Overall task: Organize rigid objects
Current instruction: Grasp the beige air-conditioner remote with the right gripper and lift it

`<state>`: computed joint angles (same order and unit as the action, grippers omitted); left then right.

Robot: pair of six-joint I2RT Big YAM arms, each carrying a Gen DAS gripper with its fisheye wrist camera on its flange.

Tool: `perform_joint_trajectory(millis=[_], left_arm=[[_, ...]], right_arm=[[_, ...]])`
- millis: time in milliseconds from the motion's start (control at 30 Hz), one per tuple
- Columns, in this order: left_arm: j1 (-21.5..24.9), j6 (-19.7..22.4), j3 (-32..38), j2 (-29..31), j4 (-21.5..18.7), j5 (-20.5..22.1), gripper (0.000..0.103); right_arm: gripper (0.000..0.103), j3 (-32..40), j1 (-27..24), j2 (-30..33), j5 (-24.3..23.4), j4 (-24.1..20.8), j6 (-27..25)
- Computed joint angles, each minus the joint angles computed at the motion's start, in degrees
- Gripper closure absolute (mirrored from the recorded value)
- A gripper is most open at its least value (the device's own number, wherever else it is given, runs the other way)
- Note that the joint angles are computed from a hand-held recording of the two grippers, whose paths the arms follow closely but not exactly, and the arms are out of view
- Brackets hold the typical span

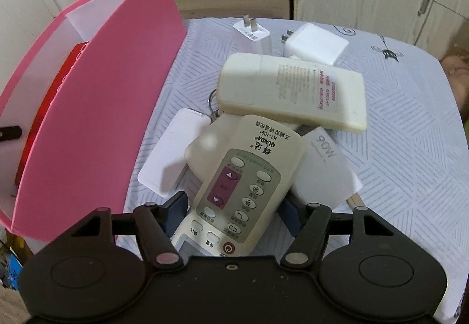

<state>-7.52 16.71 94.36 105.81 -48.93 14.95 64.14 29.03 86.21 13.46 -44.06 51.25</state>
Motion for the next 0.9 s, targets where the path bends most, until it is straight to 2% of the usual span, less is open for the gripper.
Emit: perform_joint_trajectory(millis=[233, 267, 300, 400, 600, 900], left_arm=[[-0.1, -0.3, 0.1, 0.0, 0.2, -0.3, 0.099], [-0.1, -0.1, 0.0, 0.0, 0.3, -0.4, 0.099], [-0.2, 0.1, -0.1, -0.1, 0.4, -0.5, 0.099], [-0.2, 0.1, -0.1, -0.1, 0.4, -0.6, 0.099], [-0.5, 0.2, 0.0, -0.2, 0.4, -1.5, 0.099], [-0.7, 0.3, -1.5, -1.0, 2.5, -1.7, 0.099]], right_arm=[[0.049, -2.2, 1.3, -3.1, 3.0, 2.2, -2.9], [0.054, -2.7, 1.3, -3.8, 3.0, 3.0, -3.3], [0.065, -3.4, 1.3, -4.6, 3.3, 3.9, -3.5], [0.079, -4.6, 1.1, -6.3, 2.5, 6.8, -4.2], [0.082, -6.5, 1.1, -8.7, 1.2, 10.6, -4.2], [0.082, -7.8, 3.1, -12.0, 5.2, 17.6, -6.5]])
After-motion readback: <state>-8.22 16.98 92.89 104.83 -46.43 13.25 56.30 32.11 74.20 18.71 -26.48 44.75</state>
